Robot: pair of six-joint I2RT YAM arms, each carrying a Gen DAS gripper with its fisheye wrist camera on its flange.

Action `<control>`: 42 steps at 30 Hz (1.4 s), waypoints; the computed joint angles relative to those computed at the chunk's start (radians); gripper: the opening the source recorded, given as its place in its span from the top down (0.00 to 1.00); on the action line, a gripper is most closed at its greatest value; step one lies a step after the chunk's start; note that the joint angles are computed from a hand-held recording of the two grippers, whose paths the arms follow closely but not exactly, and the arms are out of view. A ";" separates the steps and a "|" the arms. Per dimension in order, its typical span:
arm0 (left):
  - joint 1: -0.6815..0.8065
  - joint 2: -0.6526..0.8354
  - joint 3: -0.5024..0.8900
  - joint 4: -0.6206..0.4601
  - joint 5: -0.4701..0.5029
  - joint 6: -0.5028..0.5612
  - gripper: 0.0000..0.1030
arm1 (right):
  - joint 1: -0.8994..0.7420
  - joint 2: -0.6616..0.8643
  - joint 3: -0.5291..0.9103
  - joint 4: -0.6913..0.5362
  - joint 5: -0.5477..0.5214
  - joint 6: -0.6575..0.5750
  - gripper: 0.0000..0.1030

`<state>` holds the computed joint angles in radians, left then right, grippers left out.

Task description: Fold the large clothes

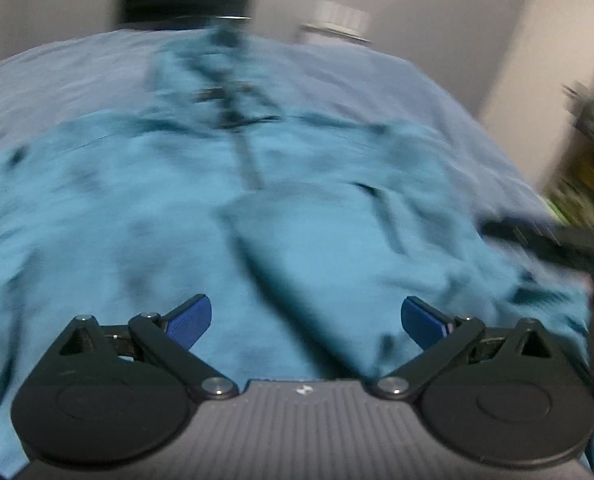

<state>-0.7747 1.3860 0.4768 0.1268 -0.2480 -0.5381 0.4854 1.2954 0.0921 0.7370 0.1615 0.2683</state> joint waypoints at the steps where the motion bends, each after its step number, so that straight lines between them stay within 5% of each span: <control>1: -0.019 0.039 0.027 0.013 0.018 0.031 0.02 | -0.031 -0.017 0.005 -0.026 0.004 -0.014 0.47; 4: -0.089 0.176 0.126 0.019 0.028 0.096 0.10 | -0.146 -0.020 0.006 -0.032 0.000 -0.049 0.47; 7: -0.168 0.330 0.256 -0.059 -0.120 0.153 0.29 | -0.265 0.100 -0.007 0.095 -0.044 -0.039 0.47; 11: -0.180 0.434 0.308 -0.075 -0.202 0.197 0.79 | -0.372 0.313 -0.009 0.283 -0.130 -0.009 0.47; 13: -0.168 0.380 0.232 -0.001 -0.246 0.164 0.87 | -0.395 0.367 -0.001 0.312 -0.160 -0.003 0.47; 16: -0.098 0.212 0.095 0.040 -0.283 0.024 0.87 | -0.387 0.414 -0.013 0.376 -0.160 -0.009 0.47; 21: 0.105 -0.019 -0.062 -0.060 -0.145 -0.196 0.87 | -0.349 0.396 -0.037 0.384 -0.134 -0.045 0.46; 25: 0.225 -0.095 -0.124 -0.053 -0.058 -0.247 0.85 | -0.300 0.367 -0.048 0.372 -0.102 -0.067 0.44; 30: 0.156 -0.067 -0.061 -0.119 -0.250 -0.209 0.47 | -0.232 0.350 -0.064 0.390 -0.043 -0.094 0.40; 36: 0.099 -0.022 -0.045 -0.091 -0.361 -0.179 0.45 | -0.164 0.399 -0.053 0.437 -0.041 -0.138 0.38; 42: -0.050 -0.099 -0.047 -0.158 -0.703 -0.224 0.41 | -0.097 0.383 -0.049 0.408 -0.066 -0.172 0.40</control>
<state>-0.8247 1.2869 0.4297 -0.0314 -0.9510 -0.7619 0.3885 1.6788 0.0427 1.1453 0.0958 0.0966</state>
